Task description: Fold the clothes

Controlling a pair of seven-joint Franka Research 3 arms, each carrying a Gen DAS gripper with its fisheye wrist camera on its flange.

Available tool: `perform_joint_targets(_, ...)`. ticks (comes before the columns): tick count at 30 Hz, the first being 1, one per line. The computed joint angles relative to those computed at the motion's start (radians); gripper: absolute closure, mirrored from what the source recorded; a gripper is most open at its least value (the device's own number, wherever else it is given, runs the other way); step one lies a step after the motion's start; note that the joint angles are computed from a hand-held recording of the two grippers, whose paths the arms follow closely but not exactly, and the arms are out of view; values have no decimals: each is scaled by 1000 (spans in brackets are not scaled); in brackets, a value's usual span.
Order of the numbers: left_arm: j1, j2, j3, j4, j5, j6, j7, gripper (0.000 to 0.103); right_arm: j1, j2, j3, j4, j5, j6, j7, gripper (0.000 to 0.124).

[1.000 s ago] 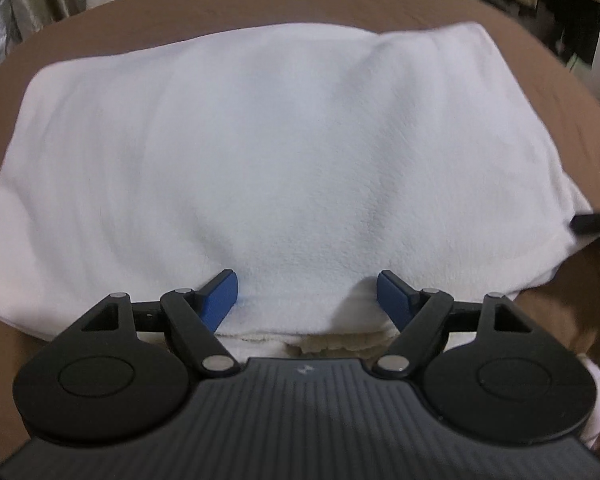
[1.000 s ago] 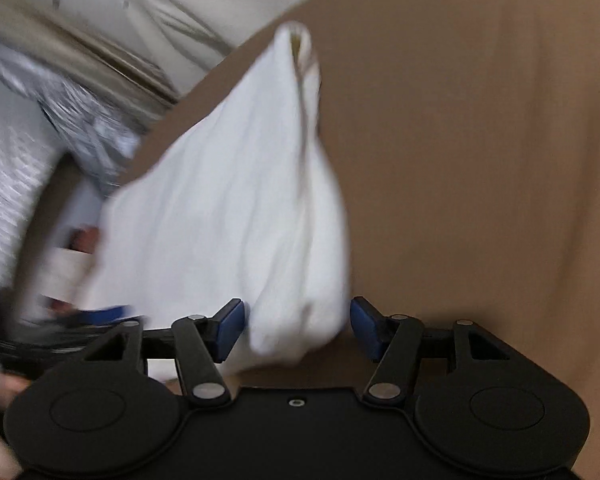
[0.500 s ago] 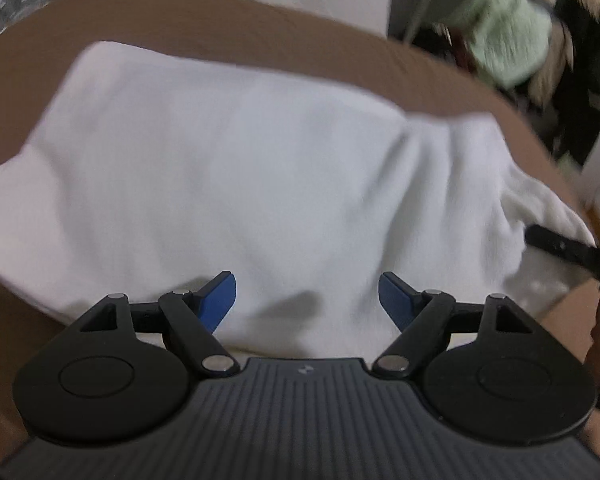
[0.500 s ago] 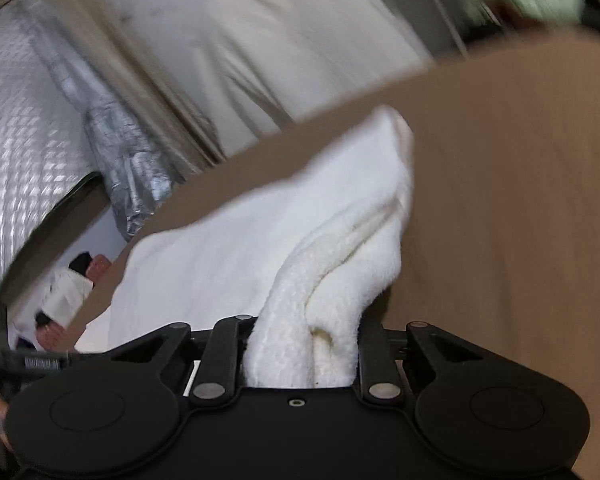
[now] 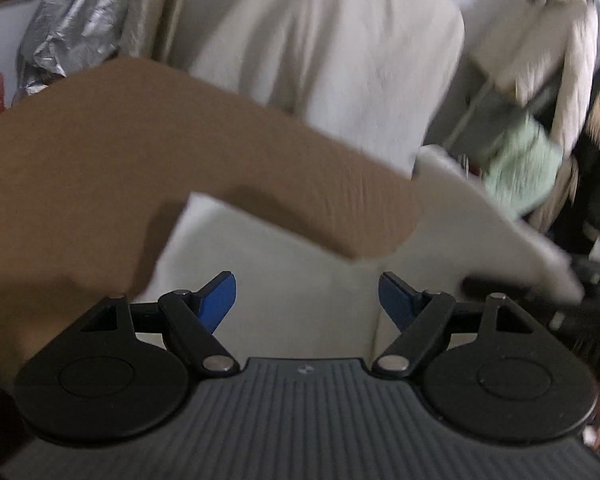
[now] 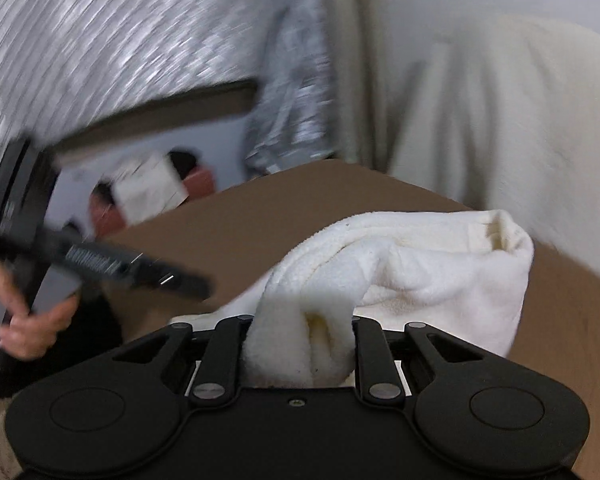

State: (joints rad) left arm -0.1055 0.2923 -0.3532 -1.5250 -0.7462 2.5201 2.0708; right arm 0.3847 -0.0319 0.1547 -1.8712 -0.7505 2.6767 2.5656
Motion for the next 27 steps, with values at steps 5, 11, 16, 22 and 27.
perform_joint_targets(5, 63, 75, 20, -4, -94, -15, -44, 26, 55, 197, -16, 187, 137, -14, -199, 102)
perform_joint_targets(11, 137, 211, -7, 99, -119, -111, -173, 26, 103, 369, -54, 285, 237, 38, -301, 101)
perform_joint_targets(16, 177, 258, -66, 140, -153, -166, -48, 26, 115, 382, -83, 232, 322, 150, -385, 101)
perform_joint_targets(22, 219, 227, -75, 79, -272, -146, 31, 26, 179, 373, -170, 230, 372, 241, -383, 101)
perform_joint_targets(27, 236, 232, -64, 75, -368, -192, 40, 26, 200, 491, -164, 438, 469, 4, -498, 96)
